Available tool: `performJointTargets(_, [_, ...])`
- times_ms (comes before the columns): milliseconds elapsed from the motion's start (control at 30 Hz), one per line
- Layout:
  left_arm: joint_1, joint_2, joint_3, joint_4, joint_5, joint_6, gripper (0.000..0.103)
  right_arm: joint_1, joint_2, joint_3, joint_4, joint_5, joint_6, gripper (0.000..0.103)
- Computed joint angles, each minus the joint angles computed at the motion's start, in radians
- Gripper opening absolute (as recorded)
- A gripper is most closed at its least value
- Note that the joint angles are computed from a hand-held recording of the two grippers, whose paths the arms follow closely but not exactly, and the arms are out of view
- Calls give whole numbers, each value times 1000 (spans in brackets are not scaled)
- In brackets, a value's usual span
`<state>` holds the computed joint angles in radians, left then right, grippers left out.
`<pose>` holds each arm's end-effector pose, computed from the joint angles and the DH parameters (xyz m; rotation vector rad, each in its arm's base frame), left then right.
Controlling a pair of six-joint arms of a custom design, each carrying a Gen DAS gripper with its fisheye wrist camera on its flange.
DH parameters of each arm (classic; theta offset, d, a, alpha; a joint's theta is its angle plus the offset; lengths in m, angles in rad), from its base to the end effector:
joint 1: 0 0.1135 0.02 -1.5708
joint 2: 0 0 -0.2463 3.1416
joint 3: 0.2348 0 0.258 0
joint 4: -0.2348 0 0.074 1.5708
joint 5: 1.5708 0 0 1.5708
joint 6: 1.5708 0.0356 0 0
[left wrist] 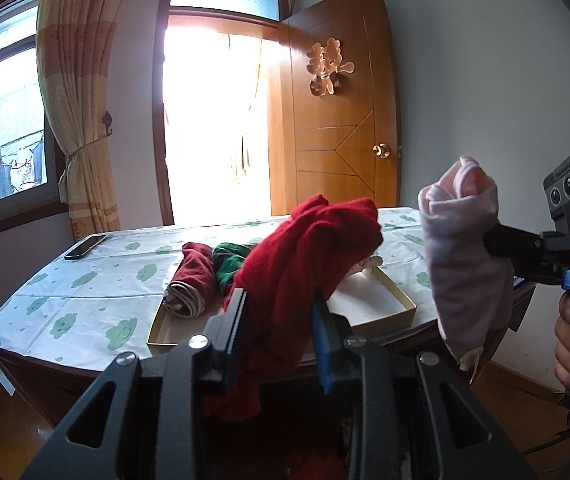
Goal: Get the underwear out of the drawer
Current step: 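Carry both garments up over the beige tray and lower them into it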
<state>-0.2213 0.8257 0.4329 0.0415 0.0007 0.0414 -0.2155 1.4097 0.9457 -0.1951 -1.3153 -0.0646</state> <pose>0.2055 -0.0463 0.2162 0.2525 1.9073 -0.1214 0.2978 -0.0299 0.2472 -0.5379 1.8256 1.2394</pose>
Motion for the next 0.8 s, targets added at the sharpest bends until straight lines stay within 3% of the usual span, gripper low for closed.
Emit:
performJointTargets(433, [-5,263,158,47,-36,52,29,26,173,162,77,109,86,17])
performJointTargets(800, [5,475,311,25,-51,78,29,72,324,348,2,214,74,17])
